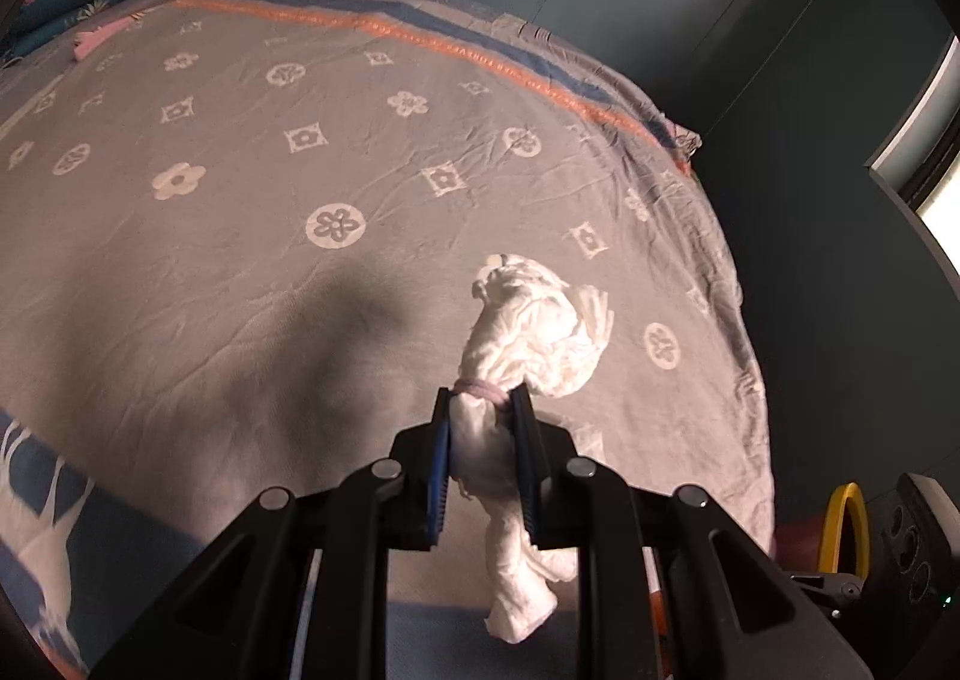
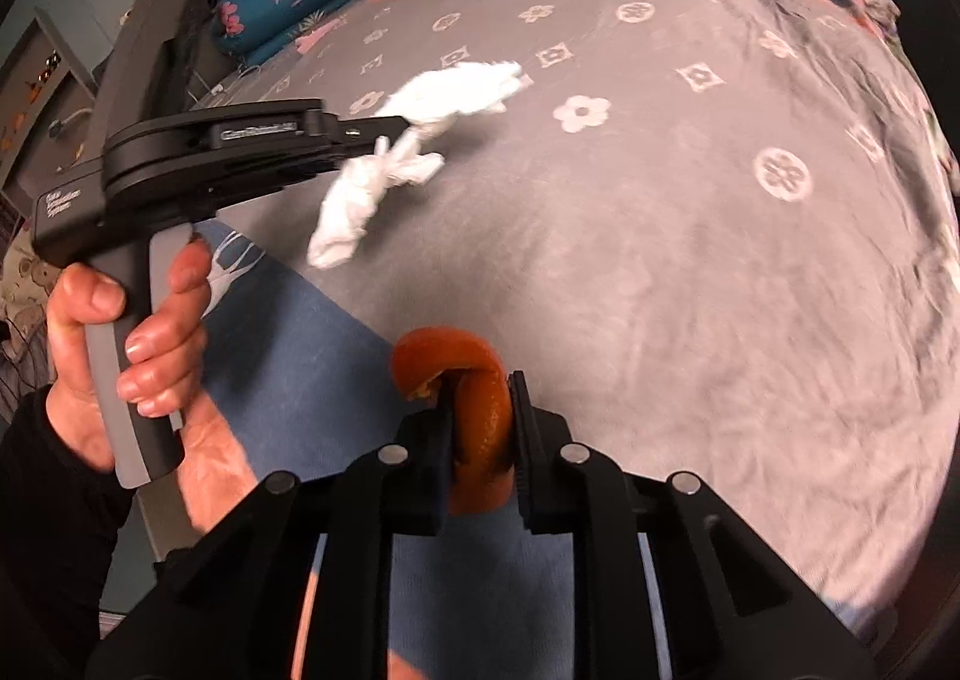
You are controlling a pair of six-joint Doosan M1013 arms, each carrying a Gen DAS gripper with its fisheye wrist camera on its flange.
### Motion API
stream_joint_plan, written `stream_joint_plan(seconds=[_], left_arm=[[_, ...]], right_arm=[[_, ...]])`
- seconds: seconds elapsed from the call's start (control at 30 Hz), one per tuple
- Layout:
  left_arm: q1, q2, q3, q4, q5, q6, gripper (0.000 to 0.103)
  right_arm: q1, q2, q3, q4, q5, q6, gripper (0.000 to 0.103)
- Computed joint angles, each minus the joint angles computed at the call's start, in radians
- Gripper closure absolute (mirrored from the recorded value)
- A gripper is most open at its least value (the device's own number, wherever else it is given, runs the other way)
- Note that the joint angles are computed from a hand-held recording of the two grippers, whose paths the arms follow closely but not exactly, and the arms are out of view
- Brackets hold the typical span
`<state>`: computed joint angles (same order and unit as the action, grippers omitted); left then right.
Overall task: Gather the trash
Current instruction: 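Grasp the white tissue with the left gripper while the right grasps the orange peel, then carry the tissue and orange peel in both grippers over the bin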
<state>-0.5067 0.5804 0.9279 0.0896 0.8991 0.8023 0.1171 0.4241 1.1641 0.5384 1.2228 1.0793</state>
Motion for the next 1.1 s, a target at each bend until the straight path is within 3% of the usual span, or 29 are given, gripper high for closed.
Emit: stream_joint_plan(seconds=[0.23, 0.5, 0.8, 1.1], left_arm=[[-0.050, -0.022, -0.022, 0.061, 0.010, -0.026, 0.085], [-0.124, -0.009, -0.081, 0.048, -0.035, 0.011, 0.085], [-0.213, 0.084, -0.258, -0.083, -0.029, 0.201, 0.085], [-0.277, 0.242, -0.520, -0.179, 0.117, 0.320, 0.085]], right_arm=[[-0.078, -0.088, 0.070, 0.076, -0.050, -0.051, 0.088], [-0.224, -0.215, 0.152, 0.133, -0.151, -0.036, 0.088], [-0.371, -0.285, 0.182, 0.054, -0.240, 0.130, 0.088], [-0.469, -0.280, 0.179, 0.044, -0.234, 0.193, 0.088]])
